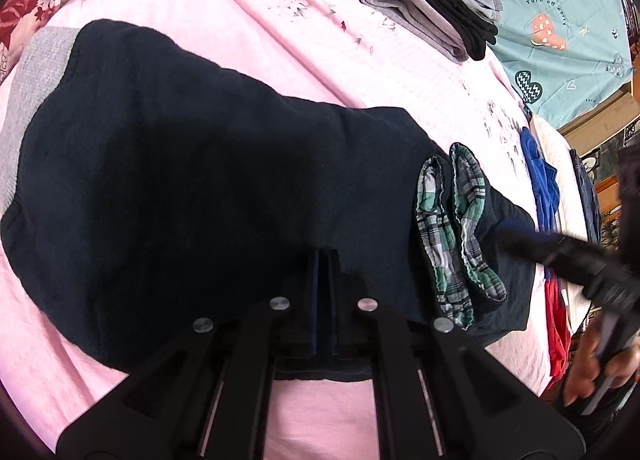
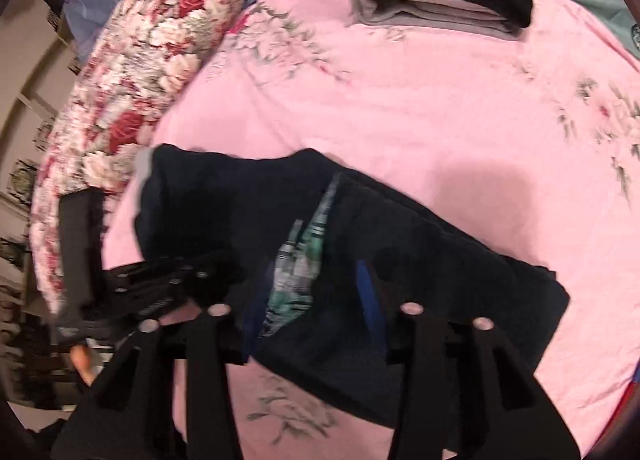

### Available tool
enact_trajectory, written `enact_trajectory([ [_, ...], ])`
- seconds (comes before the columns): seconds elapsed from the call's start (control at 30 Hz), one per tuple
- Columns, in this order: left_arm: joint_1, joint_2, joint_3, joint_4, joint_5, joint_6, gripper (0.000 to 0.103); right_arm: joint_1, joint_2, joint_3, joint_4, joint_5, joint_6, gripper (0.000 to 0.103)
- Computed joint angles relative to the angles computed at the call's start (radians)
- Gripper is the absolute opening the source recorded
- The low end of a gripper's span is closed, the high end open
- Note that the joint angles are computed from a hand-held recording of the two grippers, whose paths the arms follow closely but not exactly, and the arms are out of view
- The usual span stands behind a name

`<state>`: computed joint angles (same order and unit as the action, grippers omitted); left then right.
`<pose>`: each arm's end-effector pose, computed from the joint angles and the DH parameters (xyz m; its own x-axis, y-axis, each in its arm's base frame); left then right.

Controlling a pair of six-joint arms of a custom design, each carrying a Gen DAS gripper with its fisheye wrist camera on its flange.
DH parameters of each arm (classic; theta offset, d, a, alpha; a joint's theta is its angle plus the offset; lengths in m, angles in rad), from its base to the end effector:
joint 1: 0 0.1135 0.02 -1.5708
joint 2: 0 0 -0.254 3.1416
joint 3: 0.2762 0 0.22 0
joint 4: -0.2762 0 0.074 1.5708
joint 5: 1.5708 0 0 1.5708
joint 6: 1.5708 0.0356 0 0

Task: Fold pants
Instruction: 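Lay the waistband onto the pants with right tool and release it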

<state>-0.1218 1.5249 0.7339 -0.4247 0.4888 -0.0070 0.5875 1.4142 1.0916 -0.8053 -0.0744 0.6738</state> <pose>0.2327 -0.0453 0.1601 -0.9325 0.1079 -0.3446 0.2628 0.8573 -0.4427 0.2042 0.1392 0.2553 -0.9491 0.1155 -0.2930 0.0166 0.9473 0.3199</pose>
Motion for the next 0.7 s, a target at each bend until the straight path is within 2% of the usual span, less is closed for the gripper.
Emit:
enact_trajectory([
  [0.13,-0.009,0.012,0.013,-0.011,-0.013,-0.002,0.005,0.048,0.126,-0.025,0.051,0.007,0.003,0.025],
  [0.23,-0.012,0.008,0.032,-0.041,-0.017,0.008,0.005,0.048,0.142,-0.004,0.043,0.006,0.016,0.025],
  [0.27,-0.01,-0.005,0.043,-0.074,-0.02,0.017,0.009,0.029,0.123,-0.004,0.033,-0.028,0.026,0.025],
  [0.3,0.004,-0.031,0.051,-0.109,-0.014,0.03,0.026,0.003,0.078,-0.017,0.028,-0.083,0.042,0.025],
  [0.33,0.027,-0.083,0.047,-0.134,-0.009,0.038,0.038,-0.016,0.033,-0.037,0.029,-0.115,0.047,0.026],
  [0.37,0.061,-0.155,0.038,-0.154,-0.005,0.043,0.06,-0.017,-0.028,-0.049,0.017,-0.122,0.058,0.032],
  [0.4,0.108,-0.227,0.034,-0.184,0.007,0.061,0.072,-0.003,-0.075,-0.055,0.003,-0.105,0.067,0.042],
  [0.47,0.233,-0.315,0.052,-0.275,0.069,0.143,0.079,0.062,-0.229,-0.079,-0.059,-0.035,0.116,0.047],
  [0.53,0.421,-0.315,0.11,-0.397,0.162,0.23,0.083,0.134,-0.362,-0.118,-0.105,0.008,0.197,0.05],
  [0.6,0.605,-0.228,0.176,-0.507,0.254,0.305,0.083,0.202,-0.455,-0.15,-0.141,0.049,0.28,0.05],
  [0.67,0.721,-0.134,0.21,-0.554,0.303,0.345,0.083,0.325,-0.553,-0.189,-0.177,0.13,0.414,0.05],
  [0.7,0.747,-0.104,0.214,-0.549,0.292,0.338,0.083,0.385,-0.589,-0.204,-0.194,0.167,0.467,0.05],
])
